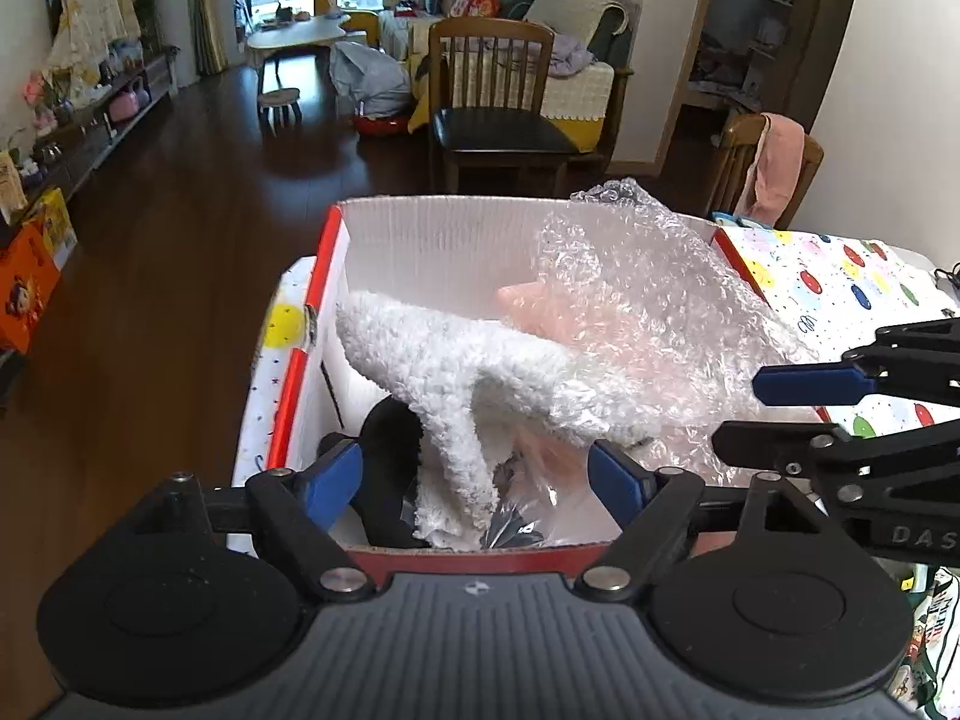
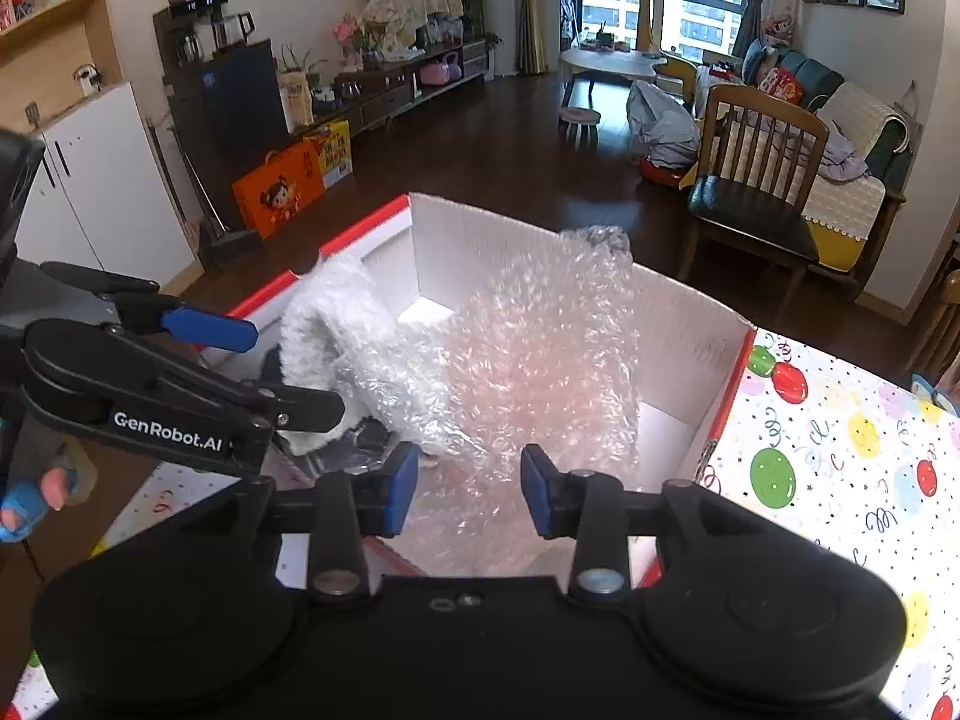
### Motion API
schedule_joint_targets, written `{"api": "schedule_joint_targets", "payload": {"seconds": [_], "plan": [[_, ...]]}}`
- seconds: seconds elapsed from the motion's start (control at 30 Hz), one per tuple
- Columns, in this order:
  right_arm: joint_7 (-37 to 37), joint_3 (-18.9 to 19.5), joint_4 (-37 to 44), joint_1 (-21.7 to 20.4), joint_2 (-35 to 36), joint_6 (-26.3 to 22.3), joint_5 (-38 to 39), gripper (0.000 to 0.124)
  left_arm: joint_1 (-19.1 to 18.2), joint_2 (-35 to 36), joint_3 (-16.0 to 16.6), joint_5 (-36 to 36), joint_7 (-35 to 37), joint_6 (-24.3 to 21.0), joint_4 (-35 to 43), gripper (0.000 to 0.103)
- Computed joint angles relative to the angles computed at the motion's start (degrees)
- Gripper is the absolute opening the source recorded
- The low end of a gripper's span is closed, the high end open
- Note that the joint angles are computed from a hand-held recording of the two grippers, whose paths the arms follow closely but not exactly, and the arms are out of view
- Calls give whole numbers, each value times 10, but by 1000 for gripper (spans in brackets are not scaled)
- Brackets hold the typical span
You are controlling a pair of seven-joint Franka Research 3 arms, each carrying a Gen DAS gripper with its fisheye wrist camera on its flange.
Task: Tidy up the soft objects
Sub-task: 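Lower the towel and bubble wrap into the box and open both grippers, then withdraw both grippers from the box toward the table items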
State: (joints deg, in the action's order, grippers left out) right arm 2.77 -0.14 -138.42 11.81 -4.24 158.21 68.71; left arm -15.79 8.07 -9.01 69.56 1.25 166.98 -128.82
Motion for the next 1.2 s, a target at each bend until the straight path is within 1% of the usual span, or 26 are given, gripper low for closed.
{"api": "schedule_joint_targets", "payload": {"seconds": [0.13, 0.2, 0.23, 0.33, 0.4, 0.6, 0.83, 0.87, 1.0, 1.1, 1.2], "plan": [[-10, -11, -12, -6, -28, -30, 8, 44, -5, -28, -8, 6, -21, -17, -16, 83], [-25, -20, -24, -9, -49, -47, 16, 53, -5, -43, -15, 14, -34, -23, -25, 83], [-31, -24, -30, -10, -59, -53, 22, 54, -5, -51, -19, 18, -41, -25, -30, 83], [-38, -38, -43, -17, -88, -81, 18, 57, -6, -75, -34, 27, -67, -37, -41, 83], [-38, -49, -51, -24, -107, -99, 15, 61, -6, -89, -43, 31, -81, -40, -45, 83], [-33, -79, -77, -45, -167, -145, -14, 63, -15, -126, -75, 30, -120, -62, -54, 83], [-26, -118, -108, -79, -234, -199, -56, 71, -48, -145, -117, 25, -139, -116, -36, 83], [-27, -124, -112, -84, -243, -207, -62, 75, -53, -145, -122, 26, -142, -122, -31, 83], [-31, -146, -127, -106, -282, -232, -81, 81, -77, -141, -136, 28, -151, -138, -12, 83], [-32, -164, -127, -124, -297, -255, -97, 84, -95, -134, -144, 33, -168, -144, 1, 84], [-35, -181, -129, -144, -313, -279, -110, 88, -114, -123, -152, 35, -177, -162, 18, 84]]}}
